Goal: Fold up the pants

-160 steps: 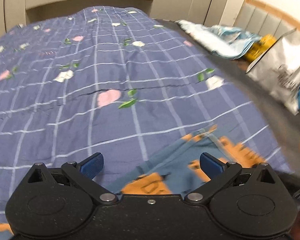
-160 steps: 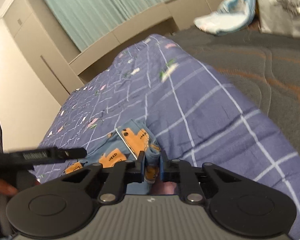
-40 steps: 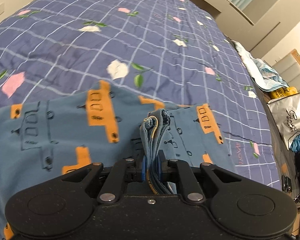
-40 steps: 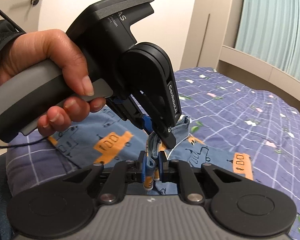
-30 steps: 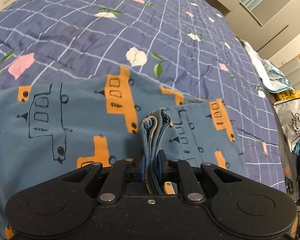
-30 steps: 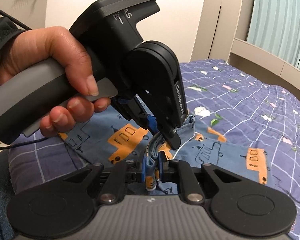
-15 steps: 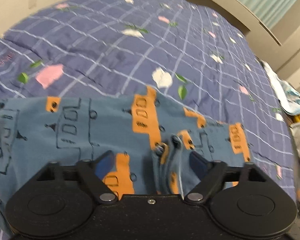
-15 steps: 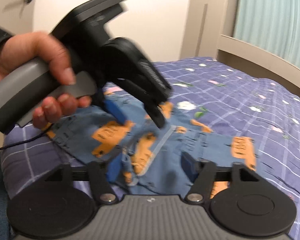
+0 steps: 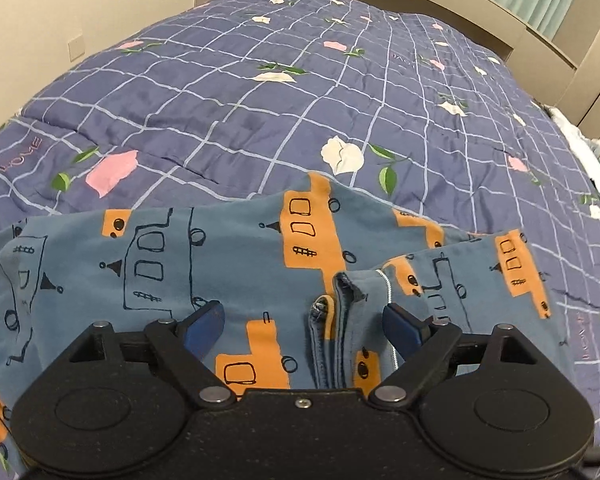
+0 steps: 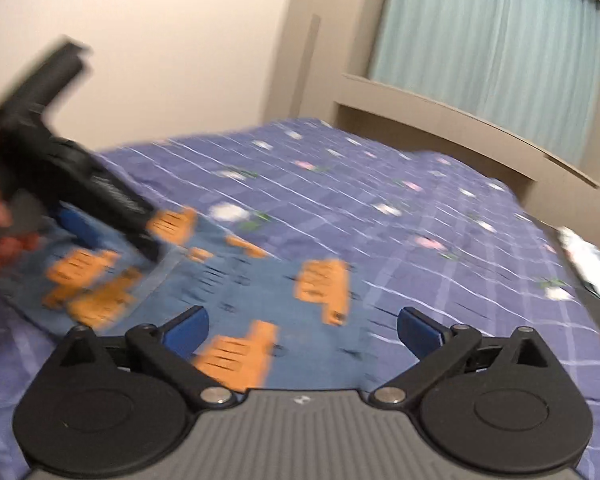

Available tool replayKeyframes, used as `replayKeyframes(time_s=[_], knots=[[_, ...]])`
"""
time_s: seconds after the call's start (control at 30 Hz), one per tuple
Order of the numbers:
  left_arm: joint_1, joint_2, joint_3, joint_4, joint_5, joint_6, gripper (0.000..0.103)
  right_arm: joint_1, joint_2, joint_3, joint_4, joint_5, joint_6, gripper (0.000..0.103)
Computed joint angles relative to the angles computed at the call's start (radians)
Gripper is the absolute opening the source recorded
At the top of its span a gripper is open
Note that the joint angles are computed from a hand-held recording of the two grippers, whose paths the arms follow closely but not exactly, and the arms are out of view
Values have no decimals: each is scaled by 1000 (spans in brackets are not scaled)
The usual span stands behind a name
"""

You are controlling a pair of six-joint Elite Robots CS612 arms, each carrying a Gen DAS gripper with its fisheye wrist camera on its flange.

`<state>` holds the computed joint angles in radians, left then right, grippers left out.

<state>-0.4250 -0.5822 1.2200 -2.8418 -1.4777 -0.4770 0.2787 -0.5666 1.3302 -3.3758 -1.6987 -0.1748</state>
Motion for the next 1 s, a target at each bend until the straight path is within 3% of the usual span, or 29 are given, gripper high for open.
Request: replayKeyframes(time_s=[0.13, 0.27, 0.4, 0.57, 0.7, 1.0], knots=[[-10, 9, -5, -3, 24, 59, 99, -3, 12, -26, 87, -91, 51, 103], [-22, 12, -8, 4, 70, 87, 101, -19, 7, -6, 87, -62, 124, 103], [-25, 4, 2, 1, 106, 53, 101, -16, 3, 11, 36, -78, 111, 103], [-32, -10, 3, 60, 188, 45, 101, -13, -1, 8, 91, -89, 121, 103], [-29, -44, 44, 26, 211, 5, 101, -6, -9, 17, 65, -114, 126, 103], [-17, -165, 227, -129, 302, -20, 102, 25, -17, 45, -13, -20, 106, 103]])
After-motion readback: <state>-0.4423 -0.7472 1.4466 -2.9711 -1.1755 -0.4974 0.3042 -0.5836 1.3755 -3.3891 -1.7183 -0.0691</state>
